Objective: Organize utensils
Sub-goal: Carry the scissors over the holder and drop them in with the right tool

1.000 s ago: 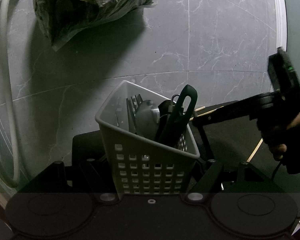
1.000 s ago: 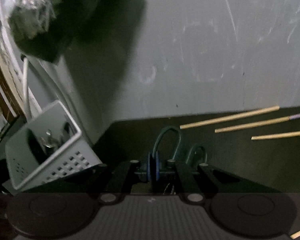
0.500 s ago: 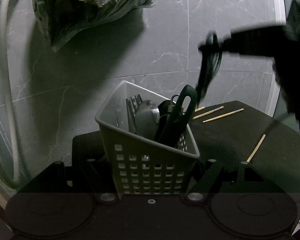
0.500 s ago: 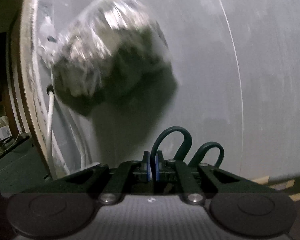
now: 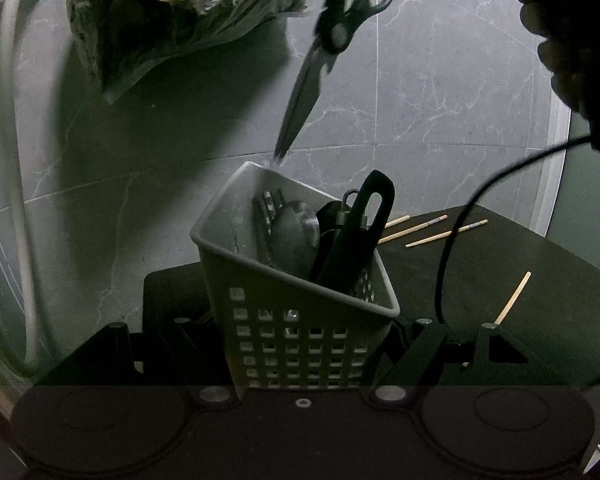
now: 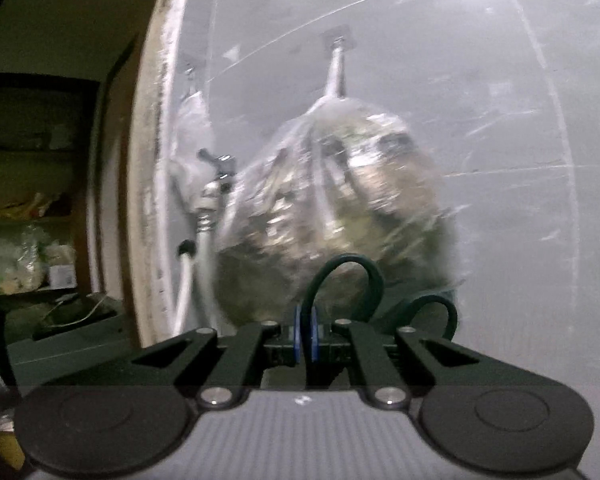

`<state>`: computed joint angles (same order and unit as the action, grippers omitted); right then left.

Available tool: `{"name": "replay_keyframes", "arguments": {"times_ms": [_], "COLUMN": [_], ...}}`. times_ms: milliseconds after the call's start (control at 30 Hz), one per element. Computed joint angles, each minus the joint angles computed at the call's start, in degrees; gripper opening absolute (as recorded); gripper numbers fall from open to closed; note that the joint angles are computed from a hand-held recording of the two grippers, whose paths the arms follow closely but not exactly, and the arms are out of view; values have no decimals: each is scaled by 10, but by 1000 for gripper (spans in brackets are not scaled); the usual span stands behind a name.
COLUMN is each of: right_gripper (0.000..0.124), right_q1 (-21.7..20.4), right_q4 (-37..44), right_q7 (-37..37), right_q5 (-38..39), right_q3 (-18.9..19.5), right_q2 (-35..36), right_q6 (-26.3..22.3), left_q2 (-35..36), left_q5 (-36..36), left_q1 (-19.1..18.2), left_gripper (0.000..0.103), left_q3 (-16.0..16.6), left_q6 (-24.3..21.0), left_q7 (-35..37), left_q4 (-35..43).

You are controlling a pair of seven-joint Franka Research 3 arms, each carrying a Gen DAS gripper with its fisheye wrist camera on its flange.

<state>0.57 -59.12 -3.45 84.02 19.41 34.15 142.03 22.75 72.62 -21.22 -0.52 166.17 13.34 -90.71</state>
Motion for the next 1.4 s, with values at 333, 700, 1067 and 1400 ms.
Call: {"name": "replay_keyframes", "arguments": {"times_ms": [333, 700, 1067, 1400], "right_gripper": [8, 50, 103, 103], "right_q1": [36, 41, 7, 49], "right_q4": [-120, -161, -197, -282], "right_q7": [-10, 47, 99, 399], "right_q5": [-90, -158, -74, -314], "right_q3": [-37, -60, -85, -158], "right_q2": [-53, -75, -108, -123], "right_q6": [-7, -37, -15, 111], "left_q2": [0, 2, 3, 4], "left_q5": [1, 1, -4, -42], "left_q1": [0, 0, -2, 4], "left_gripper": [76, 76, 76, 76], "left_q3": [1, 1, 2, -3], "left_q6": [0, -1, -1, 3], "left_q7": [-1, -2, 5, 48], "left_q4": [0, 2, 3, 3]}}
